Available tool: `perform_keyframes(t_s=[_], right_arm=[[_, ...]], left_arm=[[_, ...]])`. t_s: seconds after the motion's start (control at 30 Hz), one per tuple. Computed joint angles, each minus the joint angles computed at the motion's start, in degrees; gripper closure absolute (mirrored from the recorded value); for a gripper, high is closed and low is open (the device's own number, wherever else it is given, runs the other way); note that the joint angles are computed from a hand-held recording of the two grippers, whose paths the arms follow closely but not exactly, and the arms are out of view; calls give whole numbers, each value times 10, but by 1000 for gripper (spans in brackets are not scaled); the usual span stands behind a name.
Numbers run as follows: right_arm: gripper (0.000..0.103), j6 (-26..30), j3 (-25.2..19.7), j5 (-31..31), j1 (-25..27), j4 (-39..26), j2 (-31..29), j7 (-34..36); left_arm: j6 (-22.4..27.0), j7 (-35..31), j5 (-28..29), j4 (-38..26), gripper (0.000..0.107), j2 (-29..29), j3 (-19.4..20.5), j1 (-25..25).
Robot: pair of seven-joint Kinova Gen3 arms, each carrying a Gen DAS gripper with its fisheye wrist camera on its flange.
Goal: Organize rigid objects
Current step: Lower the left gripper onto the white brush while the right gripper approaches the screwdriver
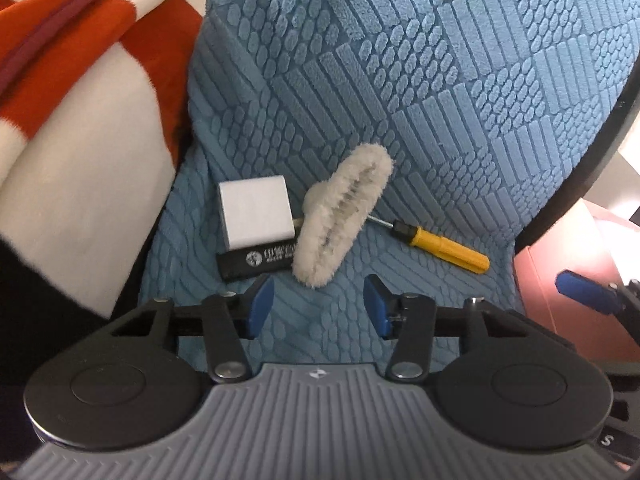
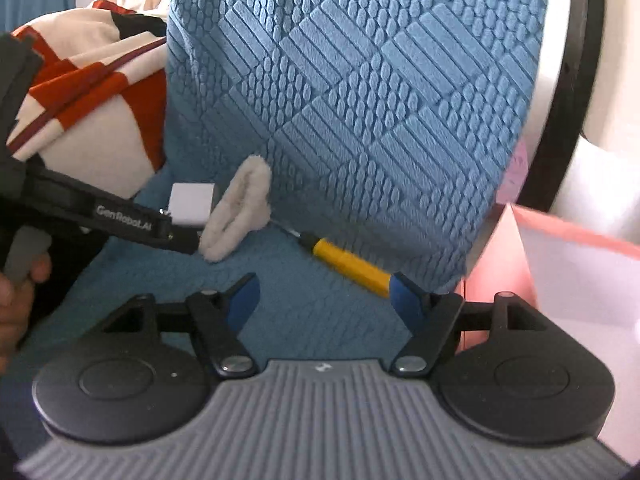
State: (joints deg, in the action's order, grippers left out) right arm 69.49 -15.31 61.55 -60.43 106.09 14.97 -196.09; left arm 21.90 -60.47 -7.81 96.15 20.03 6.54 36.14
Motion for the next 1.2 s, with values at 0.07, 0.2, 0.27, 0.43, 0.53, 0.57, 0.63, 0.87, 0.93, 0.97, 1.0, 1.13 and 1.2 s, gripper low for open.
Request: perform_keyframes(t_s=[0.07, 0.2, 0.27, 0.43, 0.53, 0.57, 0.63, 0.87, 0.93, 0.97, 1.0, 1.13, 1.2], right_arm=[[30, -12, 5, 6, 10, 2, 5, 10], [30, -43, 17, 9, 35, 0, 14, 48], [30, -52, 24, 10, 44, -4, 21, 70], [30, -91, 42, 2, 69, -5, 31, 90], [30, -98, 50, -24, 84, -21, 50, 133], [30, -109, 54, -29, 89, -20, 54, 139], [30, -131, 62, -44, 101, -20, 58, 154], [32, -223, 86, -87, 141, 11, 38, 136], [40, -239, 90, -90, 144, 20, 30, 124], [46, -237, 90, -90, 142, 21, 29, 127], [49, -232, 89, -90, 141, 21, 28, 133], [70, -233, 85, -95, 140, 25, 18, 140], [72, -247, 81, -98, 145, 36, 1, 139]], left_arm=[[3, -1, -5, -11, 51, 9, -3, 2], [9, 17, -46, -32, 51, 27, -29, 29], [0, 8, -37, -35, 51, 35, -18, 17], [2, -15, -13, -56, 51, 55, -6, 3], [10, -13, -27, -75, 51, 65, -24, 22], [14, -17, -24, -79, 51, 68, -20, 18], [29, -38, -8, -93, 51, 78, 0, -1], [82, -60, -22, -149, 51, 111, -14, 25], [93, -46, -35, -165, 51, 121, -30, 45], [104, -41, -48, -176, 51, 126, -39, 58], [116, -39, -59, -185, 52, 130, -43, 67], [133, -15, -82, -199, 64, 135, -56, 83], [130, -4, -84, -196, 65, 132, -56, 80]])
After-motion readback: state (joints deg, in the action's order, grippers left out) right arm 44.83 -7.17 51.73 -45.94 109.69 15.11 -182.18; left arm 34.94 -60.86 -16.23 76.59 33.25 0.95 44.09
